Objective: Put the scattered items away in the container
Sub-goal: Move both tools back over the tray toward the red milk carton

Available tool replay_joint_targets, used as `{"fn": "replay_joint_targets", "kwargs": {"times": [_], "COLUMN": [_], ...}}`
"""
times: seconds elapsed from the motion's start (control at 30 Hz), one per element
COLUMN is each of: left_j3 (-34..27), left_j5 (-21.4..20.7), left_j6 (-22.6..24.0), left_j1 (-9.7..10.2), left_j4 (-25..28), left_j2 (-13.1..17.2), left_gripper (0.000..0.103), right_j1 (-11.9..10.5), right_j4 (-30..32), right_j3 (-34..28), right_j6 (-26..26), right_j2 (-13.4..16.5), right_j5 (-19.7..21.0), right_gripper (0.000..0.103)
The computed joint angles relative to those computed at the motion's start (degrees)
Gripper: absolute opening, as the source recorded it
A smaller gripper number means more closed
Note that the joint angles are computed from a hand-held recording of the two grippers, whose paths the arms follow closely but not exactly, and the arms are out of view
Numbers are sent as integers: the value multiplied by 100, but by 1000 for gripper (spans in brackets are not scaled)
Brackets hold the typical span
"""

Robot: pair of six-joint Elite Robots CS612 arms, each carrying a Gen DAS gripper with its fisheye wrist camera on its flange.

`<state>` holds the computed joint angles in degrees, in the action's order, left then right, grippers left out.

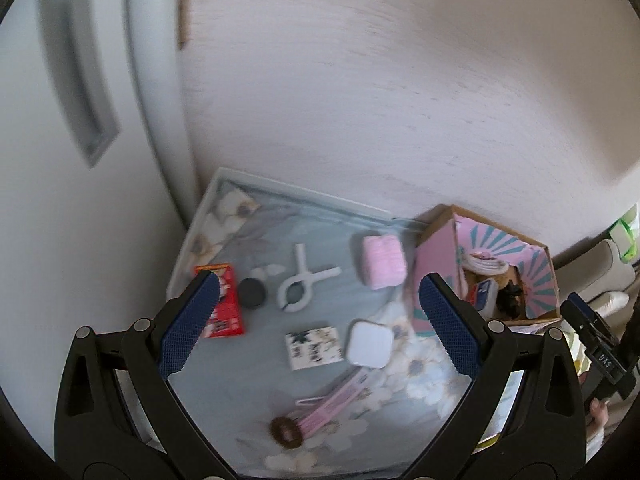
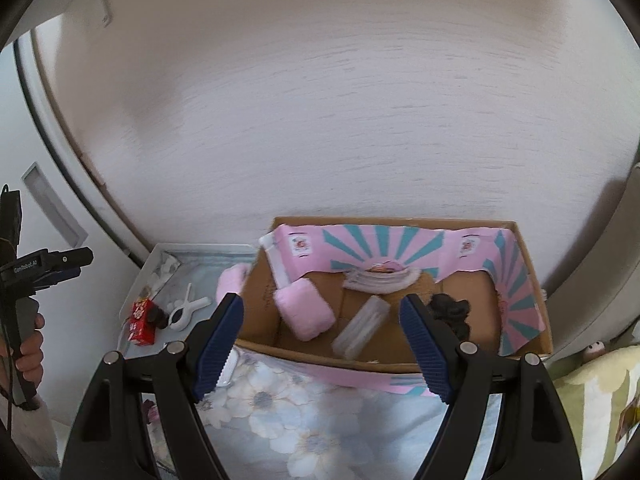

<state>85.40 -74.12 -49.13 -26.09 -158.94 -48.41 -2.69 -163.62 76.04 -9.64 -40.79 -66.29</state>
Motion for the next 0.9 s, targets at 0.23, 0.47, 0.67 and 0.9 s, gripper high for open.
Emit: {"fn": "replay_joint_targets", "kwargs": {"times": [0.23, 0.47, 0.67, 0.9], "left_j3": [377, 462, 349, 175], "left_j5": [185, -41, -480, -778], "left_j6": [-333, -565, -466, -272], "left_j1": [72, 212, 275, 340], "left_j4": [137, 576, 706, 743], "left_j2": [-222, -195, 96, 438], "left_gripper": [100, 100, 100, 100], "right_j1": [130, 275, 478, 718], "right_j4": [-19, 280, 690, 1598], "right_j3": [38, -151, -289, -695], "right_j6": [-147, -453, -1275, -2348], "right_j2": [1, 113, 176, 385], "right_j5": [83, 401, 427, 370], "right_gripper": [77, 77, 77, 77]}}
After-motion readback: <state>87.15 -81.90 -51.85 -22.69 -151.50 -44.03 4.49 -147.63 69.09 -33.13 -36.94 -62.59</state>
